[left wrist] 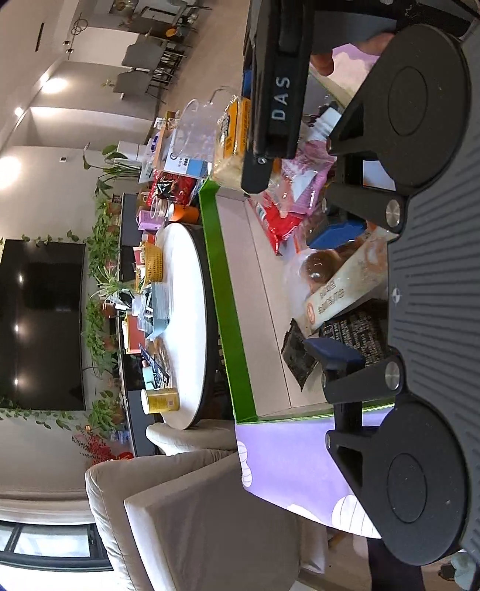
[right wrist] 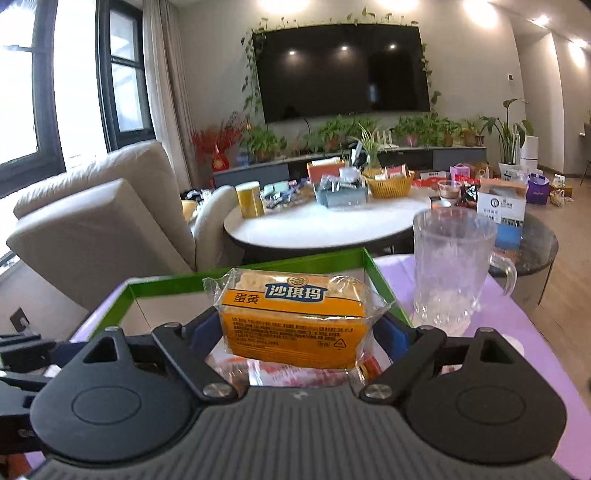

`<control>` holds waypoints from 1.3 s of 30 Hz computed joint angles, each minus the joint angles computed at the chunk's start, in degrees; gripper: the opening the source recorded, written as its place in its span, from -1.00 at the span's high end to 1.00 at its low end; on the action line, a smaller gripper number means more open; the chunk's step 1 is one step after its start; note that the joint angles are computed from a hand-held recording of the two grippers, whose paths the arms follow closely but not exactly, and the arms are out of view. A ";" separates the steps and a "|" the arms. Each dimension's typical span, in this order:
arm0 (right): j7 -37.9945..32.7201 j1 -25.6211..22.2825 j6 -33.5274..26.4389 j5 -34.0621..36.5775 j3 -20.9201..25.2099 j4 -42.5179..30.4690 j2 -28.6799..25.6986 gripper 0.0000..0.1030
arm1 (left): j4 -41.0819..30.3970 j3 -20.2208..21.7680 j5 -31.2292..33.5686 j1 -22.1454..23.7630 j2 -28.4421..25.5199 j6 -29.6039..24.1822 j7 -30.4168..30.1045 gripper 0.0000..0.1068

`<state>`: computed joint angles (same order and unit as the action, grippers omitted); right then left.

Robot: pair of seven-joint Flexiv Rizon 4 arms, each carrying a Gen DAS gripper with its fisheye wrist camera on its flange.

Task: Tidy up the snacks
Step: 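Lower both snacks into the green box and open both grippers, then grasp the clear-wrapped pastry with the left gripper while the right grasps the dark chocolate bar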

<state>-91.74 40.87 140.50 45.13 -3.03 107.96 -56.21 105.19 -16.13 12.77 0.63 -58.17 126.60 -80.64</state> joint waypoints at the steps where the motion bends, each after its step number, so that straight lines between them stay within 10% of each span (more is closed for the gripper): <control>1: -0.27 0.22 -0.50 0.47 -0.08 0.00 0.03 -0.36 | 0.13 0.41 -0.14 -0.32 0.11 0.16 0.20 0.05; 12: -6.30 4.28 -4.17 4.75 -1.47 2.33 1.22 -0.36 | 4.79 2.55 0.02 -1.31 1.52 4.06 1.30 0.02; 25: -6.14 3.61 9.39 6.39 3.91 9.03 2.34 -0.37 | 14.18 4.01 6.26 -0.20 5.46 12.16 1.49 0.00; 39: -0.04 5.63 16.56 -3.31 10.09 21.32 -1.19 -0.36 | 19.87 4.18 6.96 1.75 5.04 7.65 6.27 0.00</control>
